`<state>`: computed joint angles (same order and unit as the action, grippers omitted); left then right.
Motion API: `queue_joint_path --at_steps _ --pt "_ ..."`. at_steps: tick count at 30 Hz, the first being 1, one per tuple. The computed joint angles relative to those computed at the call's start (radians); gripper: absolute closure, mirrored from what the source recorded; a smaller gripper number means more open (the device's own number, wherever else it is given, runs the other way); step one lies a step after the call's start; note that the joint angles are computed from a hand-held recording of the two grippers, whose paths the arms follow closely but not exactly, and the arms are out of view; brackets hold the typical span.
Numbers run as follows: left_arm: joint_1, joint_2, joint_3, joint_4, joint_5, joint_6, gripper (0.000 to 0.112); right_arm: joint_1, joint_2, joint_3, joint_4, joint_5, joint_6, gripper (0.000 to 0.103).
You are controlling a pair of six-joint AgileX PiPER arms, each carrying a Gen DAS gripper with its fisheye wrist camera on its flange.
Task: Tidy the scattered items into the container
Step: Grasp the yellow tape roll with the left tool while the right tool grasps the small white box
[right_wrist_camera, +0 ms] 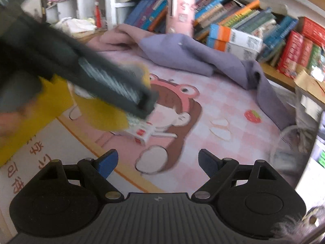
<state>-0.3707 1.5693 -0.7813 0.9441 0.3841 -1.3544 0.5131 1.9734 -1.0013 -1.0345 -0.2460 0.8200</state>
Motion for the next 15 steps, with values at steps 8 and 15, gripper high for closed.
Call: queue_joint_path --at_steps 8,15 --pt "-0.075 -0.294 0.108 -0.16 0.204 0.052 0.024 0.053 0.121 -0.115 0.15 -0.047 -0.188 0.023" --pt "-0.165 -0.425 0.157 -0.147 0.338 -0.045 0.024 0.077 0.175 -0.185 0.089 -0.009 -0.028 0.027"
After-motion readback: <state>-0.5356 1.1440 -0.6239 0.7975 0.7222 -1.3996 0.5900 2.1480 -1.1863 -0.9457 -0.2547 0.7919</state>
